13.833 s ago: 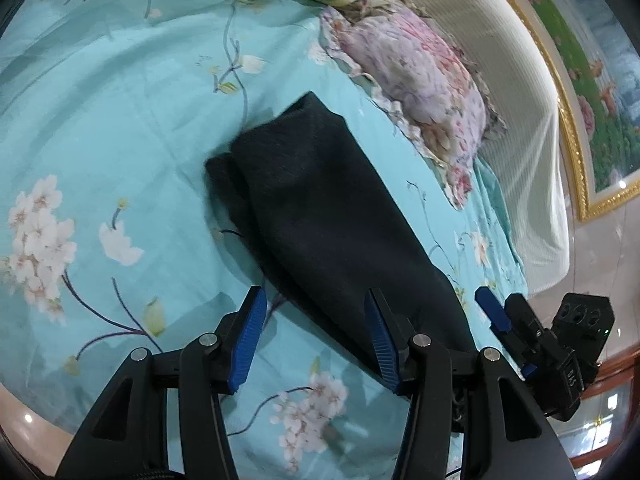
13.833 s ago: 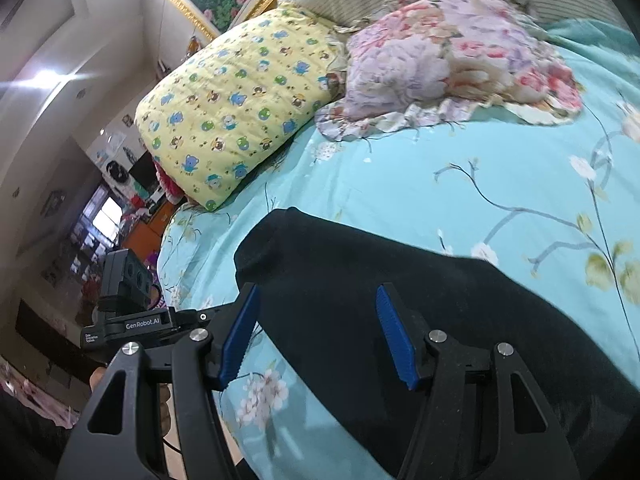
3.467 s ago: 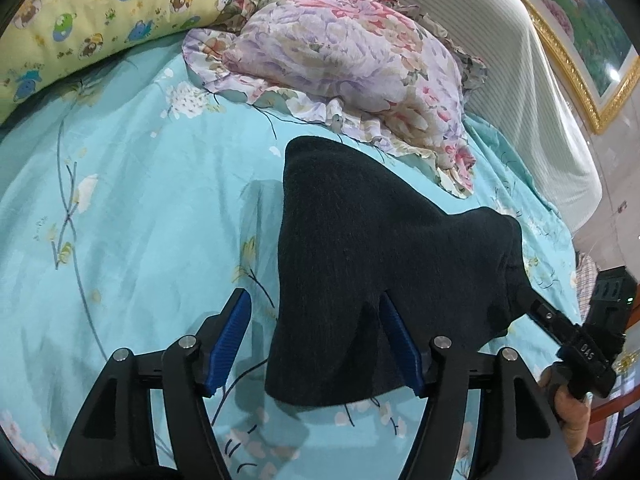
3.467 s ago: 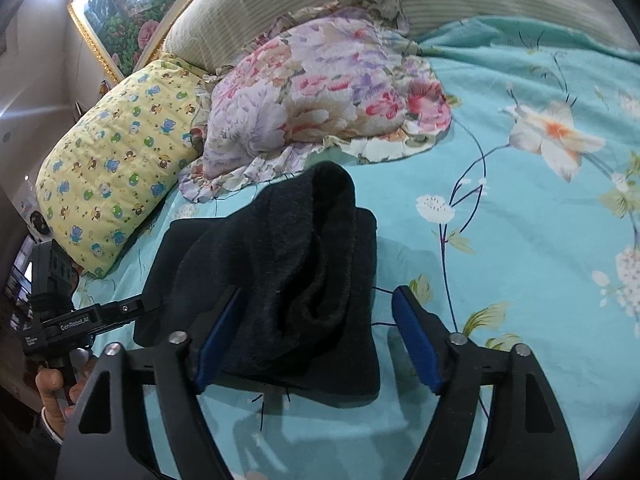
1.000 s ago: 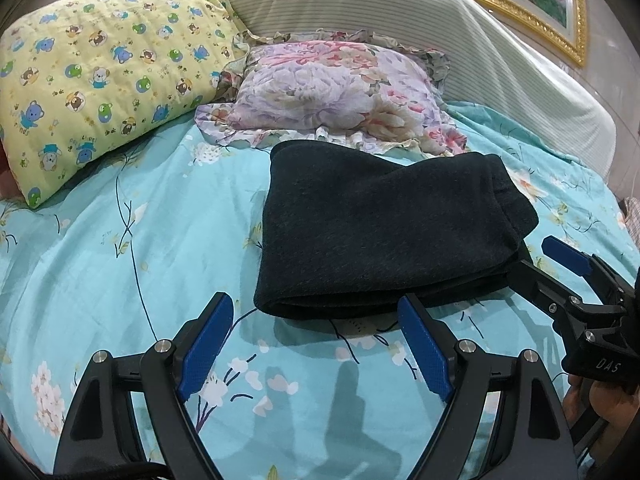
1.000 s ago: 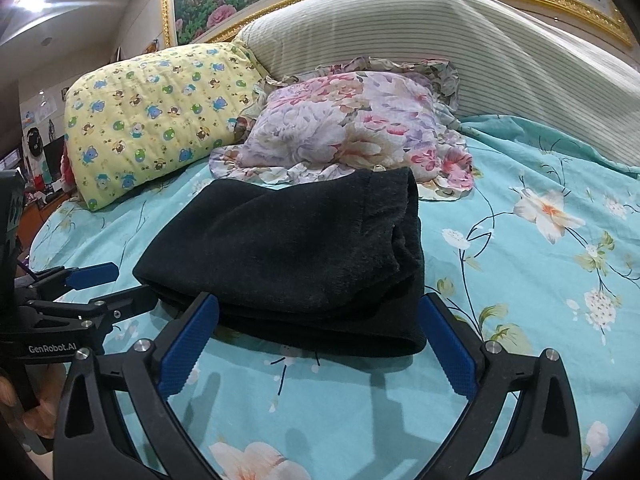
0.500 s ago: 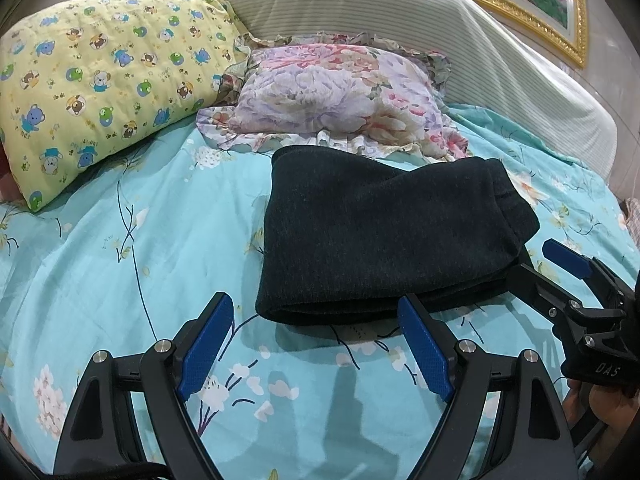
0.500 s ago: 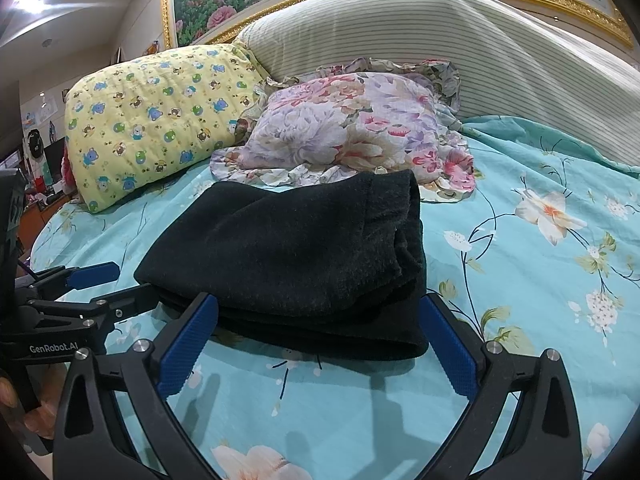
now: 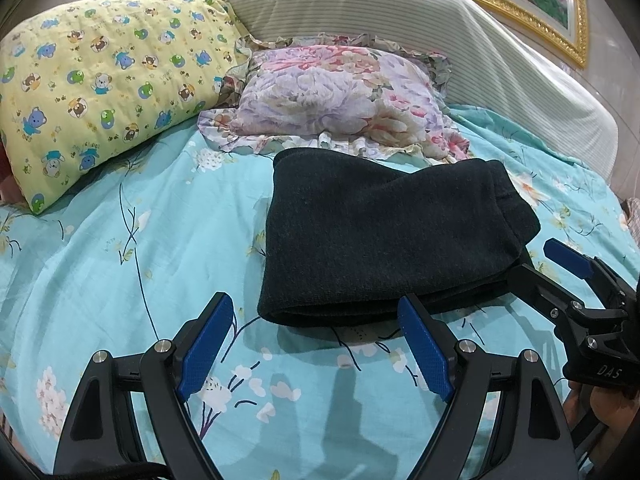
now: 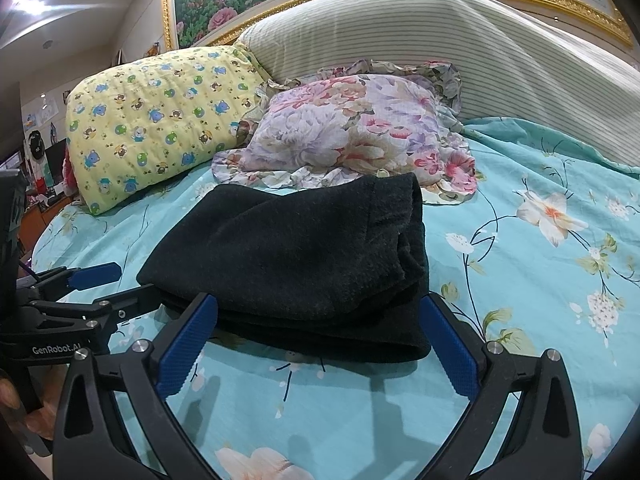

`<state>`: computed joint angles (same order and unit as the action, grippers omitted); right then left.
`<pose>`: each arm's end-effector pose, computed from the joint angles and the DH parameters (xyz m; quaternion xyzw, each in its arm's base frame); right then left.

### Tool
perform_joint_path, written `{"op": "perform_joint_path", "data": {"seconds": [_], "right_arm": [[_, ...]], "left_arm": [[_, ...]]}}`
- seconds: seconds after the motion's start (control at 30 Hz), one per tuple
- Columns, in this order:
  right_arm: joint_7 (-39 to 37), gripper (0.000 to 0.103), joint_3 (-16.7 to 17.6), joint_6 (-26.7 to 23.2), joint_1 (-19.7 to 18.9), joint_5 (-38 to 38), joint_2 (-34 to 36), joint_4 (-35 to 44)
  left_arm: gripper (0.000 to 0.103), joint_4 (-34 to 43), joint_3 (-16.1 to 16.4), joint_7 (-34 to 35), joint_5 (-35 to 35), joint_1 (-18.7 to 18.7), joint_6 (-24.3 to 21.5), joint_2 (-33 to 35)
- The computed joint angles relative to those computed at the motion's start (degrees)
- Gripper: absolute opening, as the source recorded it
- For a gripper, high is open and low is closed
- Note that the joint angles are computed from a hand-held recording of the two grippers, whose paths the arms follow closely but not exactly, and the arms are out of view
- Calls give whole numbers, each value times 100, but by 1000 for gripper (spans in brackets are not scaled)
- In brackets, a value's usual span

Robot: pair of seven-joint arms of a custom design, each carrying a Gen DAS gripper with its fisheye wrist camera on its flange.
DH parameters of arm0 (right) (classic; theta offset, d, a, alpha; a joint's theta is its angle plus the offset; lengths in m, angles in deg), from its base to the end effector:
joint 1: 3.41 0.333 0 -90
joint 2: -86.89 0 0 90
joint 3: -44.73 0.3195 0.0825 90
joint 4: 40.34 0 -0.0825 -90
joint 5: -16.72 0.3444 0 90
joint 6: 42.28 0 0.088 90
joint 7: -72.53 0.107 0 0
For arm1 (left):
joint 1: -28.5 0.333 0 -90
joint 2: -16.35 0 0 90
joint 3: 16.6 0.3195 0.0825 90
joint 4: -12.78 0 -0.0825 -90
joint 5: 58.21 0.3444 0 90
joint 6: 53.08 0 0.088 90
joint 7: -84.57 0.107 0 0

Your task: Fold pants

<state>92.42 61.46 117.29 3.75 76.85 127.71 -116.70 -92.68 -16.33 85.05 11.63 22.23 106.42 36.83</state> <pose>0.7143 0.2028 0.4041 -0.7684 0.3991 -0.1277 0.4837 0.6236 -0.1083 0.4037 -0.7577 0.4994 -0.2528 0.3356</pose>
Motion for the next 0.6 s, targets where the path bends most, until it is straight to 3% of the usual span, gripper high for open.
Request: {"op": "perform_joint_path", "data": {"seconds": [0.6], "right_arm": [[21,101,26,64,11,48,-37,45]], "left_arm": [[85,6,31,-354,324,23,60,-58]]}}
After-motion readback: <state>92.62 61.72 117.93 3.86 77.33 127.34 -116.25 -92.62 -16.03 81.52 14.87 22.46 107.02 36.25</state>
